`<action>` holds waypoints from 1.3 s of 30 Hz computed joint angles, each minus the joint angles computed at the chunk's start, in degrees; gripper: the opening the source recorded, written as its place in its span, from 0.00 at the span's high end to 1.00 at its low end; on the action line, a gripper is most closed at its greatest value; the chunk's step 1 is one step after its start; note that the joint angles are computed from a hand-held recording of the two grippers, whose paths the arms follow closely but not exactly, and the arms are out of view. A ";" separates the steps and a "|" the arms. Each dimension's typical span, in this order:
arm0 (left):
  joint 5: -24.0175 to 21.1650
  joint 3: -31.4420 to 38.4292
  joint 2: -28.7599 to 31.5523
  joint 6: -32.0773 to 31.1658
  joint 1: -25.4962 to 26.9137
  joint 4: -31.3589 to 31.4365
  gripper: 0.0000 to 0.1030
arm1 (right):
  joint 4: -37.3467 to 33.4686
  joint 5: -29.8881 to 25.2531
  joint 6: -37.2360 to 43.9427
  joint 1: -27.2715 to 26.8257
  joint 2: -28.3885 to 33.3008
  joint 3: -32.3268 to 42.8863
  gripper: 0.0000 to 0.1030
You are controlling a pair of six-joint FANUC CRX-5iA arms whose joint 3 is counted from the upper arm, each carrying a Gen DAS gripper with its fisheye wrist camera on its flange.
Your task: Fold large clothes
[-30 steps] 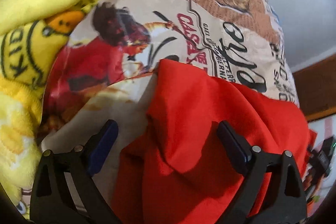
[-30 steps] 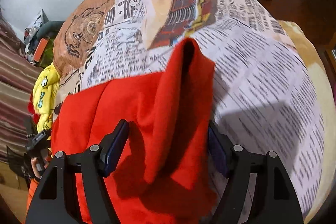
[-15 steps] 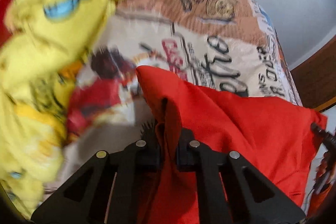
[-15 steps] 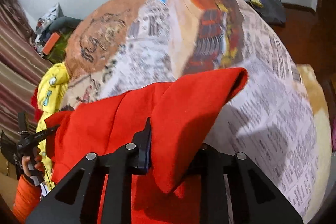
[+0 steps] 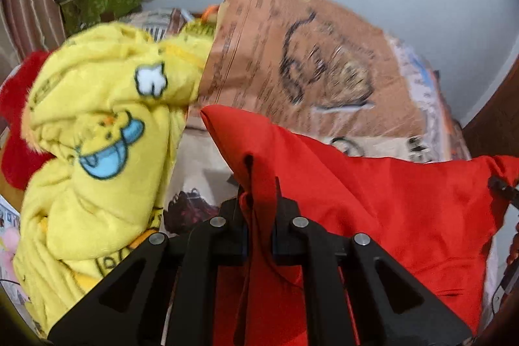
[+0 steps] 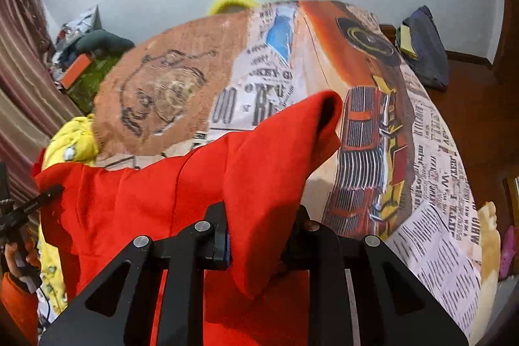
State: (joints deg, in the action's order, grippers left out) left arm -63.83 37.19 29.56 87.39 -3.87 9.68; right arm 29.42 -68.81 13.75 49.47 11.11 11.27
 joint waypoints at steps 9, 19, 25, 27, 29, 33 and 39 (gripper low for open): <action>-2.32 -1.30 4.19 1.76 -0.23 -3.92 0.83 | -0.94 -0.03 -0.64 -1.28 -1.22 -5.12 0.77; -3.07 -4.68 -0.54 0.23 -0.41 -8.53 0.73 | 3.79 -13.85 1.80 2.01 2.55 0.54 0.52; -1.09 -9.92 -7.63 -4.32 -1.31 -10.74 0.46 | 2.89 -23.20 3.29 4.98 4.24 5.76 0.41; -0.76 -12.22 -10.34 -6.36 -0.91 -8.63 0.42 | 2.31 -24.98 3.75 6.20 4.10 7.04 0.41; -0.95 -13.65 -12.28 -7.97 -0.69 -6.86 0.37 | 1.58 -25.75 3.81 7.43 3.59 7.88 0.41; -0.70 -16.89 -17.30 -9.25 -1.07 -6.09 0.32 | 1.82 -25.76 1.82 10.90 1.54 7.90 0.40; -0.49 -22.06 -23.94 -10.71 -0.56 -3.96 0.27 | 3.06 -23.98 -5.19 16.34 -2.88 4.91 0.32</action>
State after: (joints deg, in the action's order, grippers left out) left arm -64.32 15.13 5.61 76.69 -4.43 5.72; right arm 32.48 -92.79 8.56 65.81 8.22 16.18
